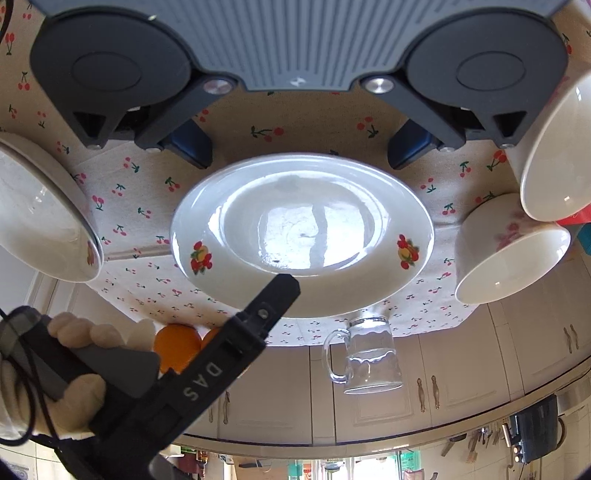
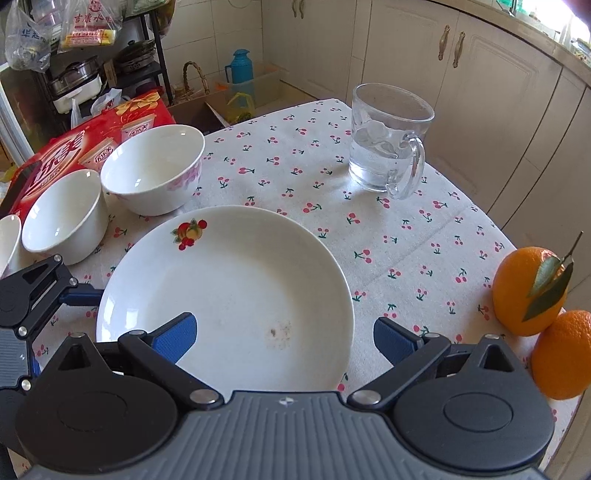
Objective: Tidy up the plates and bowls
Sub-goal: 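Move the right gripper to the flower-rimmed white plate and close on its rim, then lift the white plate off the cloth with the right gripper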
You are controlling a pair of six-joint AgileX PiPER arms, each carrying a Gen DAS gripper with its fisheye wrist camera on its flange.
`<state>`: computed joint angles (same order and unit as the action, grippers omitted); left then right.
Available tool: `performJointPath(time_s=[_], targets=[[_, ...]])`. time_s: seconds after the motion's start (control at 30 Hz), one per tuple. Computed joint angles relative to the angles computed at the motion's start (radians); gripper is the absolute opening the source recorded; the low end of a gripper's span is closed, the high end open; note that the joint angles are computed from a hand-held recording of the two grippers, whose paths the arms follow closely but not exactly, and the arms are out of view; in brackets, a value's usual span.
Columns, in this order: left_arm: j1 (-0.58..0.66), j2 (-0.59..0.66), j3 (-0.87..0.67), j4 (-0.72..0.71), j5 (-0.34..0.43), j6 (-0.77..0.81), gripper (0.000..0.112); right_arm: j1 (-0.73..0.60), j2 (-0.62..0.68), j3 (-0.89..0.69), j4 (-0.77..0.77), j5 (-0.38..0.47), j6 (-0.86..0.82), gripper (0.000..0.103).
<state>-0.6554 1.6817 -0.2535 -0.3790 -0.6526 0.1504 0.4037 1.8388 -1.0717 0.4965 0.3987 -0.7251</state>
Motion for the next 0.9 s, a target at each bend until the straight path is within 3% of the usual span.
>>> performJointPath(time_s=[0.23, 0.57, 0.9], targets=[[0.011, -0.001, 0.003, 0.019, -0.009, 0.0, 0.094, -0.061, 0.119, -0.164, 0.108, 0.131, -0.161, 0.101], [0.037, -0.013, 0.01, 0.071, -0.003, -0.032, 0.086, -0.102, 0.271, -0.35, 0.139, 0.319, -0.215, 0.076], [0.033, -0.02, -0.002, 0.052, 0.024, -0.006, 0.085, -0.149, 0.312, -0.404, 0.22, 0.422, -0.28, 0.075]])
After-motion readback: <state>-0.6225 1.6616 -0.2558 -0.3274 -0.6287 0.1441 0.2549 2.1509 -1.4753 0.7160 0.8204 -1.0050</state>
